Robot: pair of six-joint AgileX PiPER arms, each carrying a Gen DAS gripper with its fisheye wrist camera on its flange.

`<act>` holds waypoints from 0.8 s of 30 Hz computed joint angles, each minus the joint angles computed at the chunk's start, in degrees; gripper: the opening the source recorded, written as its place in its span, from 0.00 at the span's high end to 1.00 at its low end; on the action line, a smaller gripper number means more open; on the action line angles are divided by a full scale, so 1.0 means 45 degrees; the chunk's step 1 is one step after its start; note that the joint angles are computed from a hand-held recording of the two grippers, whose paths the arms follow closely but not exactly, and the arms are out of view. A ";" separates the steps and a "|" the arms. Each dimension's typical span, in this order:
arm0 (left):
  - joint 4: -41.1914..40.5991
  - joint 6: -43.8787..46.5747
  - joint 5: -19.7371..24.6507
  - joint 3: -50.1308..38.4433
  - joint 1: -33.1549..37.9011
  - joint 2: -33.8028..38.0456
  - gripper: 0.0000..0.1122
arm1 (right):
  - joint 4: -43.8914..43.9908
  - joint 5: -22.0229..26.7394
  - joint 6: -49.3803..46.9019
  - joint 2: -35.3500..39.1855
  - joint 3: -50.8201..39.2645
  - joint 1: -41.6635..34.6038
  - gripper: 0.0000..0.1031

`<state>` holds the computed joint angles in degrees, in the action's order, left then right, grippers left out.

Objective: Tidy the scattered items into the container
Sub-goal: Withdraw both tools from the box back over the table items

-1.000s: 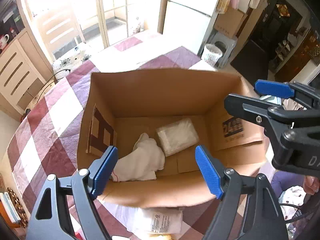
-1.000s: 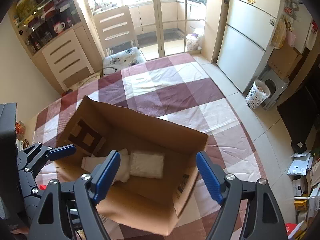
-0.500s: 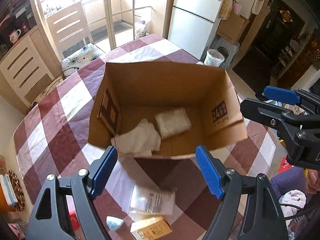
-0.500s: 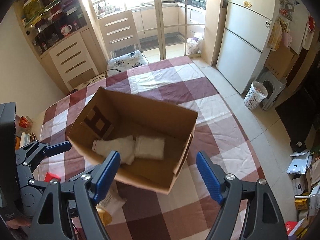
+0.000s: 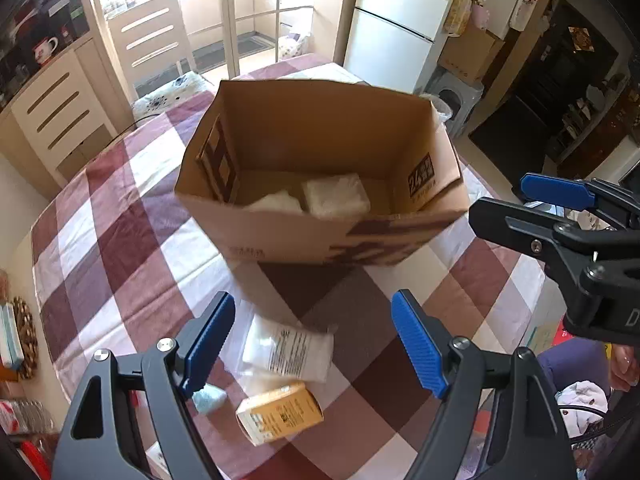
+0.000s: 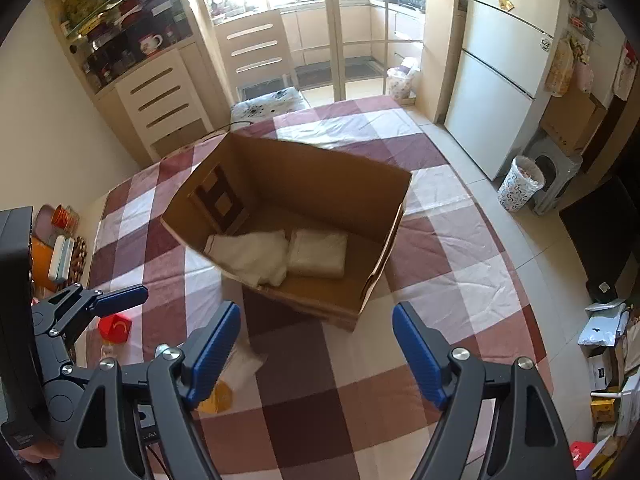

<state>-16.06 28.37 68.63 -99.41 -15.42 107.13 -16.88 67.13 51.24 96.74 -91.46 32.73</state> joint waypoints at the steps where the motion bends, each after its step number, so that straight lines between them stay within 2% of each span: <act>1: -0.0019 -0.0013 -0.0087 0.0299 0.0060 -0.0183 0.27 | 0.0019 -0.0018 0.0054 -0.0028 0.0075 0.0101 0.22; 9: 0.0059 -0.0347 -0.0854 0.2554 0.0726 -0.1631 0.27 | 0.0315 -0.0264 0.0093 -0.0046 0.0451 0.0836 0.22; 24: 0.0819 -0.1475 -0.1939 0.5866 0.2405 -0.3637 0.27 | 0.1789 -0.1001 -0.1469 0.0974 0.0136 0.1754 0.22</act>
